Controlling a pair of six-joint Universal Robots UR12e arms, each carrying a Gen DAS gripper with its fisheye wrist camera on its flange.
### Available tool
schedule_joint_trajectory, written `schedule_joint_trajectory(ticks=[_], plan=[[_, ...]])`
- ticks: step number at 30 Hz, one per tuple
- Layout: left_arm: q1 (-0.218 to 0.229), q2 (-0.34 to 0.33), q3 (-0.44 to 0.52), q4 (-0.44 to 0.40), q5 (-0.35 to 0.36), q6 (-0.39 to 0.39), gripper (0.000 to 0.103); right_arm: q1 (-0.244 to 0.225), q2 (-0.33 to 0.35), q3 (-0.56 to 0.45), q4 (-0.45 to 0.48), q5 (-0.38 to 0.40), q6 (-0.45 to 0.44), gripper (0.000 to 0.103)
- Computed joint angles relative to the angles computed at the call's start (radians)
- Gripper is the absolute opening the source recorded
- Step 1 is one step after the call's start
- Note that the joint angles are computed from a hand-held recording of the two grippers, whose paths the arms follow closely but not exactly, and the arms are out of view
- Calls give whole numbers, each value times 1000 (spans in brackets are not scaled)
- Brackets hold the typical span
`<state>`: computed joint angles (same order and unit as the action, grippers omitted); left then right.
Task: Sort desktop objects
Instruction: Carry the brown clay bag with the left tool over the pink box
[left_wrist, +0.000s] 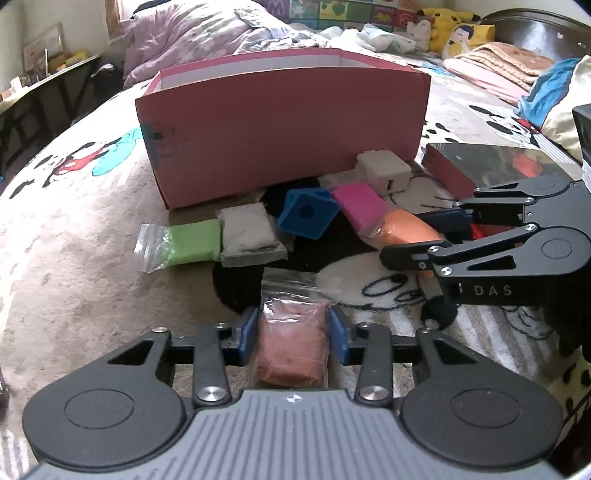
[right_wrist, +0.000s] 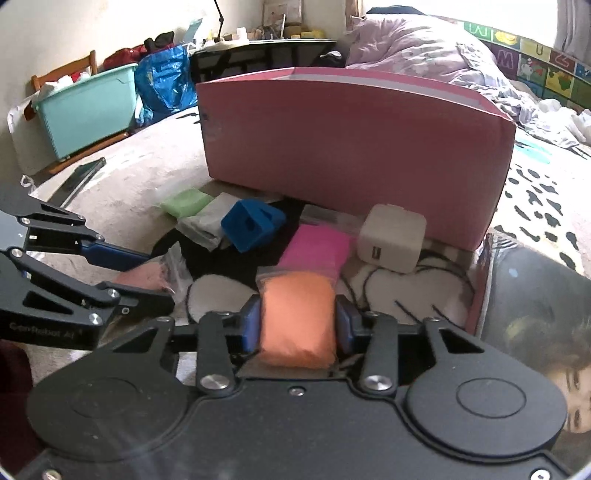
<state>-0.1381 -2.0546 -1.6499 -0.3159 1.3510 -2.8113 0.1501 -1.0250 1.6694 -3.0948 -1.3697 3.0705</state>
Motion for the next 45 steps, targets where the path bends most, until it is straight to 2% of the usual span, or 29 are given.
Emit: schedule_joint_trajectory(ticks=[8,20,26,35,45], plan=[[-6,15,-4,47,30,-29,38,-7,-1,8,-31,14,26,40],[-6,2,93,69,-5,-88,38,-10,0,12,-56,16,36,40],[-11,-35,186,69,-8,-131,38,-9,4,9,-43,9,44,40],[-36,-110,335,35,28,-135,38,-13,6,9,-48,18,54,40],[-51,-209,501,-81,68,-158,38,-16,7,9,-41,31,58,40]])
